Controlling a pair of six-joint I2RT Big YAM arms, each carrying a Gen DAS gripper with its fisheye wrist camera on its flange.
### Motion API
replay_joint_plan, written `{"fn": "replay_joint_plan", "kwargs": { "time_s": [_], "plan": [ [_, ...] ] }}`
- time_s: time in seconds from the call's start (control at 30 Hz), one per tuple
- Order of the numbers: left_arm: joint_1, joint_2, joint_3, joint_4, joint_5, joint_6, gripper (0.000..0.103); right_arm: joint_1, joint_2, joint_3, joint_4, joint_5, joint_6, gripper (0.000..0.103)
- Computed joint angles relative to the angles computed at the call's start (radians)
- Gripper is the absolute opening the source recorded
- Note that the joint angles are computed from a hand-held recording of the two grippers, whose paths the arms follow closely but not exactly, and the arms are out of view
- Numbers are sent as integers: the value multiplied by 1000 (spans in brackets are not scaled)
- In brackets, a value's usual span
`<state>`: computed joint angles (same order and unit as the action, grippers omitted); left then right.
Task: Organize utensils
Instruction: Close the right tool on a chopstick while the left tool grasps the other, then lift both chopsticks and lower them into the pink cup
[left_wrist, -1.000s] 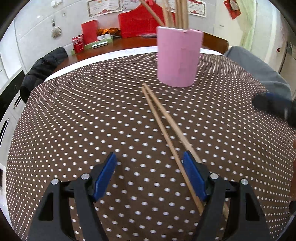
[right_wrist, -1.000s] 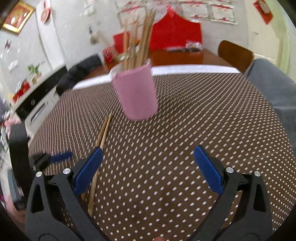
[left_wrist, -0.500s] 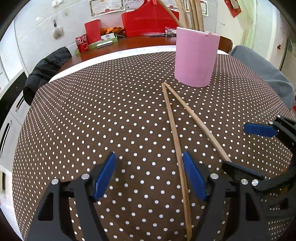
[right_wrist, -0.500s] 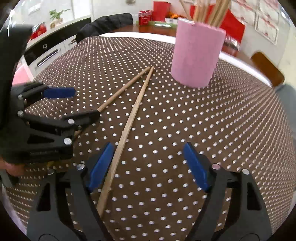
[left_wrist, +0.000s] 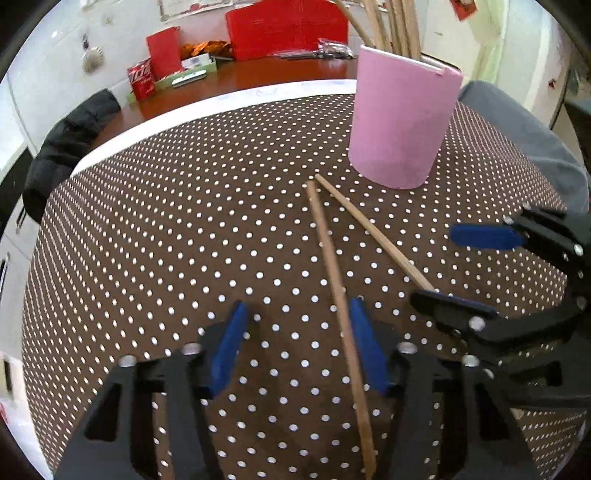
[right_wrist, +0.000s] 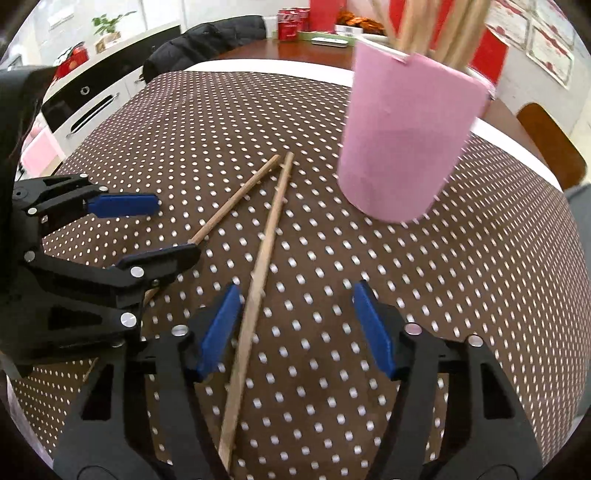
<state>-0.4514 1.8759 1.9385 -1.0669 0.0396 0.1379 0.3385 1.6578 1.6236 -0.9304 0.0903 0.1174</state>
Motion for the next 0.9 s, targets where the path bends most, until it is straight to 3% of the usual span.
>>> {"fn": "replay_joint_plan", "kwargs": {
  "time_s": [0.07,0.1,0.13,0.17,0.27,0.5,0.63,0.9],
  "plan": [
    [1,10,20,-20,17,15,40,5,16,18,-1,13,-16,36],
    [-1,12,26,-26,22,31,32,5,27,34,-9,16,-21,31],
    [-3,11,26,-27,25,39,16,4,34,47,-19,15,-30,21],
    [-6,9,25,-28,26,48,9,2,36,53,-25,5,-35,10],
    [-16,-18,-27,19,-14,31,6,-10,5,11,11,-46,-30,6],
    [-9,-112,-149,158,-19,-102,5,-42,-141,-180,230,-163,49,6],
    [1,-185,-217,273,-9,-186,5,-58,-224,-259,362,-226,90,6],
    [-8,-236,-204,459,44,-214,5,-102,-326,-318,562,-272,166,6]
  ]
}}
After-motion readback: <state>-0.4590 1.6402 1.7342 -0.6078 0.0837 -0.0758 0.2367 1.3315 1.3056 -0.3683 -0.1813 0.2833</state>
